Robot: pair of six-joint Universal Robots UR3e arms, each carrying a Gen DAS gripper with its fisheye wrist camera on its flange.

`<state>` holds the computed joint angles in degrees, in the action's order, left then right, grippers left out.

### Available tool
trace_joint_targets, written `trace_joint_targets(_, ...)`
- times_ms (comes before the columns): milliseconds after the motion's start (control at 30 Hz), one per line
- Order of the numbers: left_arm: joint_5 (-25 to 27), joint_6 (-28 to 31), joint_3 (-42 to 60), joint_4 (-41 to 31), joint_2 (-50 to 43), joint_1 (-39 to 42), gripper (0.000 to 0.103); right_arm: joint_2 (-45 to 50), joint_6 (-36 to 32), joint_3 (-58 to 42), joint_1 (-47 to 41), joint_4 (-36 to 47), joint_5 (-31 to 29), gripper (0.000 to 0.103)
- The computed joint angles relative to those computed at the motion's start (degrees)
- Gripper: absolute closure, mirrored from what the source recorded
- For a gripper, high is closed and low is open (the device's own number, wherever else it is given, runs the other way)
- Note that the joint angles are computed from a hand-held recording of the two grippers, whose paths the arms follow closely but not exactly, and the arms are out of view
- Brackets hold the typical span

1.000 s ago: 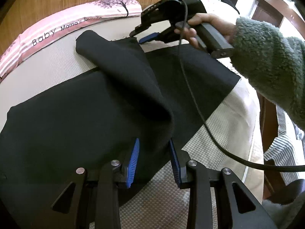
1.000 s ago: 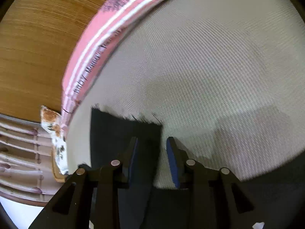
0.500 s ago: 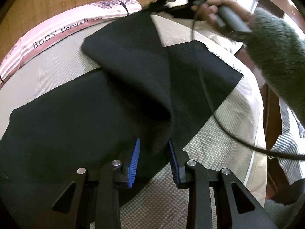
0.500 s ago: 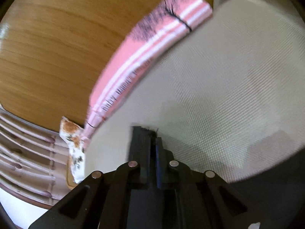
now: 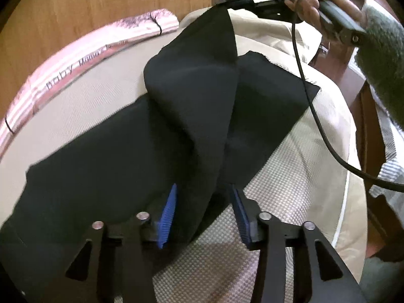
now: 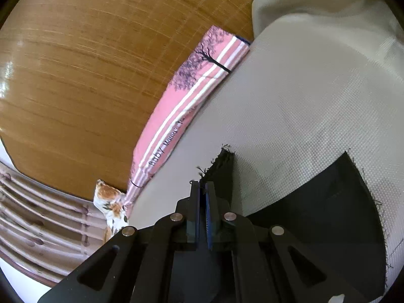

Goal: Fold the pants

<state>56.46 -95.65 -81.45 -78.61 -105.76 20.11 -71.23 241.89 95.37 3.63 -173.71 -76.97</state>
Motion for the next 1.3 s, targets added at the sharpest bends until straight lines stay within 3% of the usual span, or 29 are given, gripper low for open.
trace_joint_targets(167, -0.6, -3.4, -6.5, 11.6, 2.0, -1.3, 0.055, -4.4, 1.5, 3.5, 0.9, -3.0, -2.4, 0.098)
trace_joint_targets(267, -1.7, -3.5, -8.6, 14.4, 2.9, -1.0, 0.055, -8.4, 2.7, 8.0, 1.7, -4.8, -4.6, 0.098)
trace_joint_targets(367, -3.5, -2.9, -8.0, 13.3, 3.1, -0.6, 0.059, -12.9, 3.9, 13.5, 3.2, -5.8, -8.2, 0.098)
trace_joint_targets(433, -3.2, -2.9, -5.0, 9.9, 1.6, -0.9, 0.076, -16.3, 6.2, 18.6, 4.4, -6.8, -10.8, 0.098)
trace_joint_targets(533, -2.4, -2.6, -1.7, 5.5, -0.3, -1.1, 0.079, -20.5, 9.3, 24.9, 6.7, -6.9, -15.6, 0.099)
trace_joint_targets(633, -1.0, -1.2, -2.9, 5.4, 0.1, -1.5, 0.079, -25.3, 13.1, 32.0, 8.9, -5.3, -20.5, 0.100)
trace_joint_targets(767, -0.2, -0.3, -5.2, 6.4, 1.2, -1.7, 0.079, -27.0, 17.1, 38.6, 9.3, -5.1, -20.7, 0.100)
trace_joint_targets(833, -0.3, -0.7, -5.0, 6.5, 1.1, -1.7, 0.079, -26.4, 16.7, 40.9, 8.4, -7.2, -16.7, 0.097)
trace_joint_targets(900, -0.2, -0.7, -5.3, 6.4, 1.5, -1.6, 0.079, -25.7, 16.1, 38.1, 9.9, -1.0, -17.1, 0.095)
trace_joint_targets(1067, -0.4, -0.7, -5.9, 7.2, 1.8, -1.5, 0.079, -21.8, 17.7, 37.4, 11.5, -1.9, -14.7, 0.093)
trace_joint_targets(1167, -0.2, -1.0, -5.3, 6.8, 1.5, -1.5, 0.079, -21.1, 18.3, 37.5, 11.5, -0.8, -14.1, 0.084)
trace_joint_targets(1300, 0.2, -1.2, -5.7, 7.5, 1.7, -1.6, 0.079, -18.5, 17.8, 37.1, 10.8, -3.6, -14.1, 0.083)
